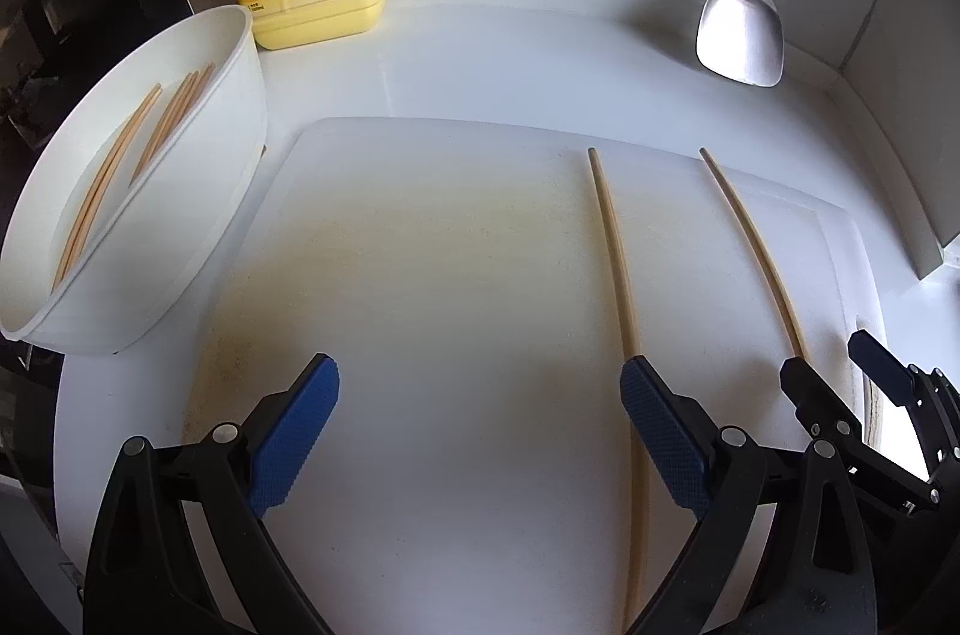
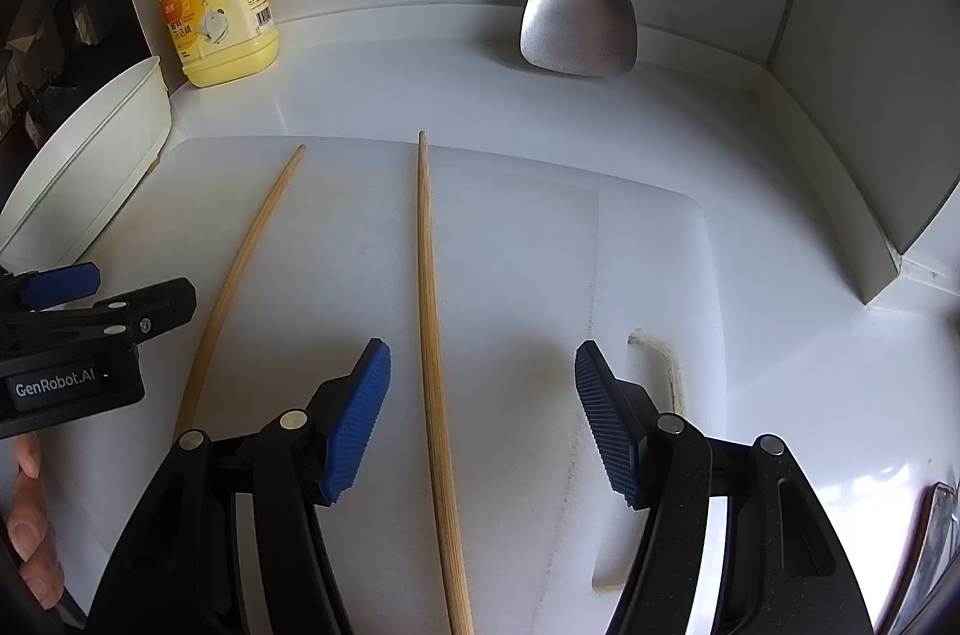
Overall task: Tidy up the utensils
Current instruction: 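Move both open tools back over the last two chopsticks on the cutting board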
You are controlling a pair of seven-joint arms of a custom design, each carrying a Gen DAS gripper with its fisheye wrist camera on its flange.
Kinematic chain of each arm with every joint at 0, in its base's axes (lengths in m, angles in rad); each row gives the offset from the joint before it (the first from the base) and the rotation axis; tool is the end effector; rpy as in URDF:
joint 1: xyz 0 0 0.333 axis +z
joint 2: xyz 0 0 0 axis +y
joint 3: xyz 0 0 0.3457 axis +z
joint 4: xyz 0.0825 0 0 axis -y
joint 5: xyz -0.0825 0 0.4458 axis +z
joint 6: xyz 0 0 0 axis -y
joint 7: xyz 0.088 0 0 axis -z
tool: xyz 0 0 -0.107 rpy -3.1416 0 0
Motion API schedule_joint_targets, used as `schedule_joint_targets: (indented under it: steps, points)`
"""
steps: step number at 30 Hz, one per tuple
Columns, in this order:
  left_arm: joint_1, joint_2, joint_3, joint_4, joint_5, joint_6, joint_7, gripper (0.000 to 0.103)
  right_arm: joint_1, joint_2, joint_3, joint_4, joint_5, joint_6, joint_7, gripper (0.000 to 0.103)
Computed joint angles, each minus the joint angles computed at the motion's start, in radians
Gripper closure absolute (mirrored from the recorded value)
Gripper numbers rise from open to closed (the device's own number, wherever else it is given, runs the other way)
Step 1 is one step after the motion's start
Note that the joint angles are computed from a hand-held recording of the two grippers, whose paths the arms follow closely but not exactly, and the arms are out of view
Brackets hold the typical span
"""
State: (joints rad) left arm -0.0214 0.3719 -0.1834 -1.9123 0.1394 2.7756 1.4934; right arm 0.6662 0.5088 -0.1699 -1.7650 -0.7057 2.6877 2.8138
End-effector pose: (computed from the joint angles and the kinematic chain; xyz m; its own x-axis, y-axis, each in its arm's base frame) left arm 0.7070 -0.1431 0.3471 -0.2134 -0.9770 -0.0027 -0.8572 0.1886 -0.4792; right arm 0.6450 0.3885 0.3040 -0.1257 -0.9921 -0.0042 -0.7998 0.1039 -0.5912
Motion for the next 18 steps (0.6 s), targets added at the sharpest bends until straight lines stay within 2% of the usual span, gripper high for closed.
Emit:
schedule_joint_targets:
  steps: [3, 13, 18]
  points:
    - [0.001, -0.004, -0.013, -0.007, -0.011, 0.004, 0.013, 0.01, 0.003, -0.002, -0.005, -0.004, -0.008, -0.001, 0.007, 0.041]
    - [-0.036, 0.016, 0.007, 0.008, 0.041, -0.017, -0.023, 0.01, -0.01, -0.027, -0.005, -0.042, -0.029, 0.018, 0.038, 0.041]
    - [-0.022, 0.016, -0.003, -0.002, 0.025, 0.003, -0.021, 0.008, -0.018, -0.022, 0.001, -0.037, -0.033, 0.029, 0.021, 0.043]
